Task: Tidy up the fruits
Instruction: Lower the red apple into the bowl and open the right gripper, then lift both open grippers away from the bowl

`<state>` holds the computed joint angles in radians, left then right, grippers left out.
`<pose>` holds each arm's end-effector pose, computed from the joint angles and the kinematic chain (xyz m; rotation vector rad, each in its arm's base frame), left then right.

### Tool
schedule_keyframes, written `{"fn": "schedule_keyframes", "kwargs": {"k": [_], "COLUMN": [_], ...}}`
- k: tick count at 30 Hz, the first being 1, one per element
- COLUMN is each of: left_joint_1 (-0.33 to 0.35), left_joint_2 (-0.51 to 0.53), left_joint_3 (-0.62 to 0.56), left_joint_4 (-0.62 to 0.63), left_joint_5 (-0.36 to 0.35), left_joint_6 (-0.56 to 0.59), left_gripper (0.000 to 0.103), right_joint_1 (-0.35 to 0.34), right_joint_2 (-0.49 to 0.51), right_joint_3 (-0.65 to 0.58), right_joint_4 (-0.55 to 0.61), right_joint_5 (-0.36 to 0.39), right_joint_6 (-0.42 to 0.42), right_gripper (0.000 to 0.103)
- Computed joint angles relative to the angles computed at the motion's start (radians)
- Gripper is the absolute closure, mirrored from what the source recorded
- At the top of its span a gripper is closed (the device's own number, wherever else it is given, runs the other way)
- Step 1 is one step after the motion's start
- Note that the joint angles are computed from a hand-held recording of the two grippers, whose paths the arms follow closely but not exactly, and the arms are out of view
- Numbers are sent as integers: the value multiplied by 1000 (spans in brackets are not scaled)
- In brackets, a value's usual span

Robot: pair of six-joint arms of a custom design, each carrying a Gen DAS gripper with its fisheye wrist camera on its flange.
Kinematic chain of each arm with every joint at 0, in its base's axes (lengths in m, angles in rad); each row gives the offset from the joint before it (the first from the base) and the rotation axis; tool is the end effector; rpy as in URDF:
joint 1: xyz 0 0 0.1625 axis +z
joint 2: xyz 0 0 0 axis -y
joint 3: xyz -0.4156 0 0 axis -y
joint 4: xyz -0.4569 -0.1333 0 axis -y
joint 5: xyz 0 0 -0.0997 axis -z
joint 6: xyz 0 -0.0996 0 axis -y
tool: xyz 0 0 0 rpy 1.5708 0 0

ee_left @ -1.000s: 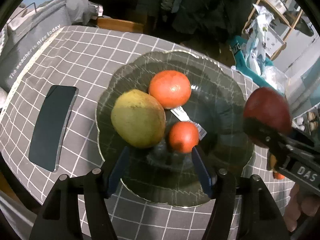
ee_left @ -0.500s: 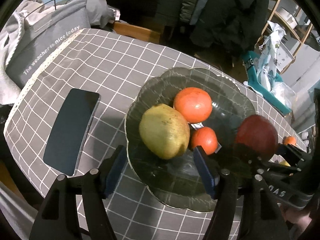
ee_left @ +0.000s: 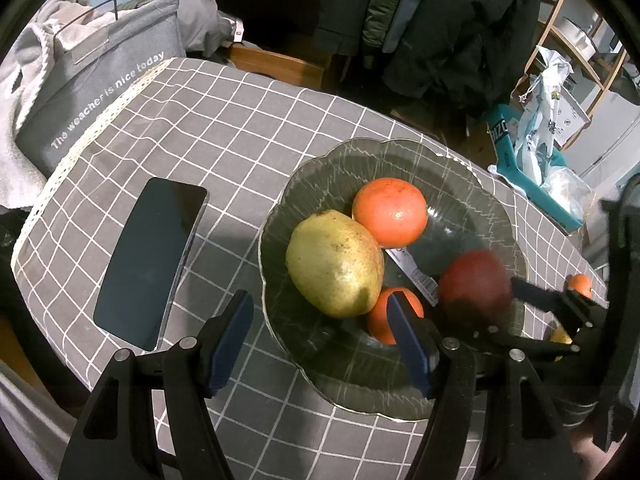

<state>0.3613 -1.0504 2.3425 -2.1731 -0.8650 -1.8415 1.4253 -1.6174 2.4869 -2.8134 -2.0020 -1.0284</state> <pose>-0.2677 -0.3127 -0.0381 -0.4270 2.2885 -0.8116 0.0325 -0.4103 0.1807 1.0058 -2.3780 0.0925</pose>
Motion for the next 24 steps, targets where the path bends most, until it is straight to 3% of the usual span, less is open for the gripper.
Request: {"fn": "schedule_keyframes", "kwargs": {"k": [11, 24], "left_joint_1": [-28, -84], "left_joint_2": [-20, -6], "left_joint_3": [-8, -74], "left_joint_4": [37, 99], "left_joint_5": [14, 63], "left_joint_6": [-14, 24], "left_gripper": [32, 22], "right_joint_1": [14, 23], "right_joint_2": [-68, -270], "right_joint_3": [-19, -48], "right_joint_4": [35, 166], "right_joint_5": [50, 159], "right_joint_6": [48, 105], "right_gripper": [18, 18]}}
